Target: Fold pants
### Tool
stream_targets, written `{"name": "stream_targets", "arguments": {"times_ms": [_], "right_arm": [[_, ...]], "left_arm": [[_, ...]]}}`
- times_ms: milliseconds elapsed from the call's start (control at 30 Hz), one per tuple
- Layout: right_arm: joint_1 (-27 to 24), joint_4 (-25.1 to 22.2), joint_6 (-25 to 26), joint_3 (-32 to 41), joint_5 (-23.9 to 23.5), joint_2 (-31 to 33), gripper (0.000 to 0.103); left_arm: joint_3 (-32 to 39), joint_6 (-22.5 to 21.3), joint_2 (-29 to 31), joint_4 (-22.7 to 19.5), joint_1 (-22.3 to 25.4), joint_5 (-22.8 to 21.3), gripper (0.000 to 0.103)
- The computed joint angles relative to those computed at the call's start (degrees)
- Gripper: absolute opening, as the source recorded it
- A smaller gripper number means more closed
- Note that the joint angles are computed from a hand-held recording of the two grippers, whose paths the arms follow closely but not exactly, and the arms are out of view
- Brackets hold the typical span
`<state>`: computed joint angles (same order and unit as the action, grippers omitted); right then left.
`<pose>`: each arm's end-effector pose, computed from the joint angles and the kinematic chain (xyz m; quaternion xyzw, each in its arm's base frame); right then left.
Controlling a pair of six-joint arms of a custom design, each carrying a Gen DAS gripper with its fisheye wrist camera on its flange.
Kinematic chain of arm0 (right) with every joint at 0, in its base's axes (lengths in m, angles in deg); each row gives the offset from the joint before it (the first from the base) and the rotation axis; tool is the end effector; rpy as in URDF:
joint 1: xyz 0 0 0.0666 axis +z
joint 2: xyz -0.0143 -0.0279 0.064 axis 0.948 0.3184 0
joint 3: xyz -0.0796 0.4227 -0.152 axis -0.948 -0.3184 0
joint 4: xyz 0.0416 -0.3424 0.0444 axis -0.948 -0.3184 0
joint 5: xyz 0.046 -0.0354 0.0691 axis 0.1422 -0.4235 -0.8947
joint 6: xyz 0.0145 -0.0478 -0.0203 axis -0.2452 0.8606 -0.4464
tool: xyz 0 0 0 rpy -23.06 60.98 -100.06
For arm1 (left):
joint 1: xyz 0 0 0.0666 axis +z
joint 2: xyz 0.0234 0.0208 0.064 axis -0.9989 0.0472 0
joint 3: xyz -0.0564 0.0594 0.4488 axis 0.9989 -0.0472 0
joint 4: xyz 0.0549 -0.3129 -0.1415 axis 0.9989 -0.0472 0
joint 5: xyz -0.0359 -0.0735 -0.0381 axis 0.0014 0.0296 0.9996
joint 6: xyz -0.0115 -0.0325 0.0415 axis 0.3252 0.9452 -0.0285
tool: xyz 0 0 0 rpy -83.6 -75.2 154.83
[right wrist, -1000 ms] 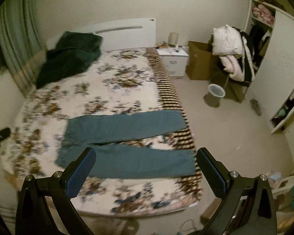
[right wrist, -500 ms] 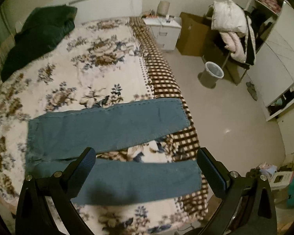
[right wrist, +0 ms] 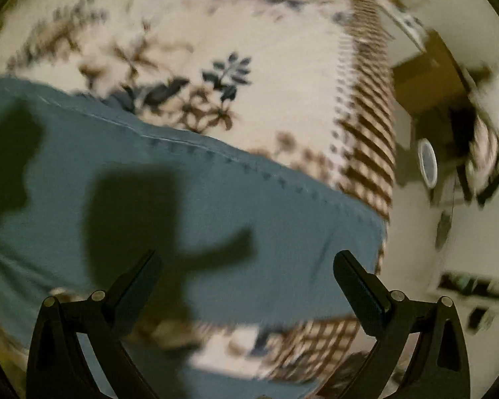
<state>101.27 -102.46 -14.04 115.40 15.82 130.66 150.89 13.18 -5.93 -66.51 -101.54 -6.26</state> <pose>0.4564 0.2483 0.3989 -0.2509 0.9550 -0.1553 0.0317 0.3616 -0.0782 0.4841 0.1329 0.9716 0.1954 0.0106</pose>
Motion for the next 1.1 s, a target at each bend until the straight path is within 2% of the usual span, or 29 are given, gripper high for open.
{"name": "stream_targets", "arguments": {"times_ms": [100,200,267,333,367,400,433,467,500,533,567,600,633,667,733,867,1000,1100], "right_arm": [[-1.43,0.72,7.58,1.27,1.08,6.01,0.103],[-1.91,0.34,14.32,2.58,3.05,10.49,0.103],[-2.32,-0.90,17.19,4.70,3.19,13.67,0.103],[-2.69,-0.59,20.67,6.00,2.51,15.88,0.103],[-2.83,-0.33,22.17,6.22,1.87,16.39,0.100],[-3.05,-0.33,23.02,6.76,0.75,16.92,0.090],[-3.44,-0.50,23.09,7.27,-1.26,17.30,0.084],[-3.81,-0.62,22.45,7.96,-3.25,17.78,0.075],[-4.05,-0.32,21.95,8.03,-4.60,17.59,0.058],[-4.38,0.62,21.12,7.67,-7.00,17.00,0.049],[-4.48,1.10,20.36,8.07,-7.70,16.88,0.028],[-4.83,2.26,18.62,7.91,-8.22,16.29,0.011],[-5.16,3.18,17.31,7.63,-9.20,15.67,0.009],[-5.47,4.40,16.33,7.00,-9.96,14.80,0.008],[-5.96,6.99,14.74,5.17,-11.11,12.77,0.007],[-6.87,11.08,10.25,1.70,-13.05,7.82,0.007],[-7.74,13.03,8.49,-2.80,-13.86,1.63,0.006],[-7.90,14.30,3.49,-7.63,-15.38,-5.59,0.006]], "left_arm": [[-2.27,-5.77,3.87,5.50,1.17,-1.57,0.103],[-2.01,-10.09,7.32,8.26,2.23,-1.69,0.103],[-2.07,-14.65,9.42,10.28,3.00,-0.40,0.103],[-1.93,-17.97,11.74,9.86,3.66,1.81,0.103],[-1.99,-19.29,12.43,9.88,4.08,2.95,0.103],[-1.75,-20.52,13.13,9.83,4.83,4.94,0.103],[-1.36,-20.85,13.48,9.51,5.45,6.37,0.102],[-1.04,-21.31,13.64,9.19,6.18,8.28,0.094],[-0.52,-22.65,13.52,8.32,7.24,12.10,0.085],[-0.33,-23.68,13.04,8.08,7.85,14.76,0.064],[-0.49,-25.08,12.21,8.00,8.42,16.90,0.042],[-0.50,-25.39,11.71,7.88,8.65,17.53,0.034],[0.07,-24.68,11.38,7.07,9.22,18.74,0.019],[0.39,-24.30,10.88,6.91,9.70,19.70,0.012],[0.71,-23.20,9.25,6.91,10.62,21.07,0.008],[0.42,-20.31,3.92,8.29,11.39,22.18,0.004],[0.72,-16.58,-2.45,7.12,10.90,21.89,0.004],[-0.83,-13.36,-9.77,5.25,10.39,22.20,0.004]]}}
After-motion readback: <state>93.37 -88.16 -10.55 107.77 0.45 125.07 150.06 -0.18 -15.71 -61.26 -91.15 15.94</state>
